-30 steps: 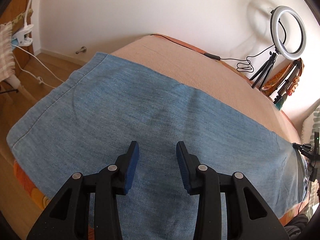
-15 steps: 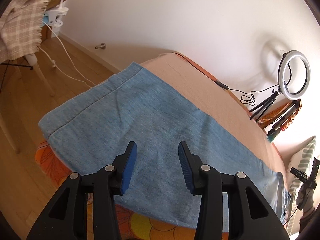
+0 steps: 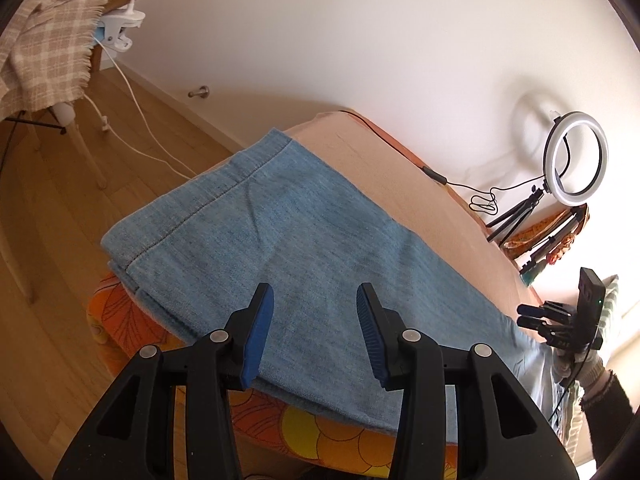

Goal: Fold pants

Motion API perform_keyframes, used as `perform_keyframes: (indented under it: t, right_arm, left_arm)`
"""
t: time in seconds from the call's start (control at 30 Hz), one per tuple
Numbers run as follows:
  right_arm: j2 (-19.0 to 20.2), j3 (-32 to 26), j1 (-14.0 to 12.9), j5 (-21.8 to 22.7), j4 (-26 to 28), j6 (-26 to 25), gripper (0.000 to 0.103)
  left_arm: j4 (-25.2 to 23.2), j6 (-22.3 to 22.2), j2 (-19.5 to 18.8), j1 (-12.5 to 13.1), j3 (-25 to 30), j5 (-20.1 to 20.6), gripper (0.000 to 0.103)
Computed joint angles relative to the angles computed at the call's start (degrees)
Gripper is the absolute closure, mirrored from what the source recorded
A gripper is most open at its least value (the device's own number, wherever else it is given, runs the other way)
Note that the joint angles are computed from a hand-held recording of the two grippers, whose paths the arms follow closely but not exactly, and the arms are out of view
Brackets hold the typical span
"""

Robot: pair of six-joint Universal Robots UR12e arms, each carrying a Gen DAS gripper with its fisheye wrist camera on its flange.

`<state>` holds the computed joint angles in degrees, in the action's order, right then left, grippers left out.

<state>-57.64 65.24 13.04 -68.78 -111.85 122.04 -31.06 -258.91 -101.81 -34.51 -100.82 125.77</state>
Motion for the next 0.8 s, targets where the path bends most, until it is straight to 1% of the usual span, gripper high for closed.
perform_keyframes:
  t: [0.17,0.37,0.43,0.47,0.5,0.53,0.57,0.6,0.67,0.8]
  right_arm:
    - [3.37,-3.58,1.83,-1.72,2.50,-1.57,0.070]
    - [4.52,-5.03,2.58,-3.66,5.02,-3.95,0.069]
    - [4.50,-5.13,2.60,-3.68,5.50,-4.08,0.074]
    - [4.41,-4.95,2.63,-3.88,5.28,-3.99,0.078]
    - [4.02,-4.11,2.72,-4.46,3.88,-4.07,0.082]
    - [3.58,-3.22,2.89,-5.20,2.40,-4.36,0.083]
    - [3.11,-2.35,3.06,-5.97,1.03,-5.06,0.088]
    - [2.58,-1.33,3.30,-6.52,-0.22,-5.97,0.098]
    - [1.60,0.56,3.54,-7.61,-2.75,-7.47,0.102]
    - [0.01,3.62,3.79,-8.36,-8.86,-7.89,0.103]
  left_arm:
    - [1.08,0.54,0.41,0.11,-0.71,-0.32,0.061]
    - [2.25,0.95,0.46,0.31,-1.14,-0.61,0.061]
    - [2.45,0.99,0.33,0.42,-1.15,-0.80,0.061]
    - [2.45,0.92,0.27,0.48,-1.15,-0.96,0.061]
    - [2.41,0.91,0.22,0.54,-1.16,-1.17,0.061]
    - [2.30,0.84,0.17,0.56,-1.12,-1.41,0.061]
    - [2.44,0.80,0.12,0.57,-1.15,-1.64,0.061]
    - [2.58,0.72,0.08,0.55,-1.18,-1.74,0.061]
    - [2.49,0.59,0.05,0.57,-1.22,-1.86,0.061]
    - [1.46,-0.50,0.44,0.54,-1.53,-1.26,0.061]
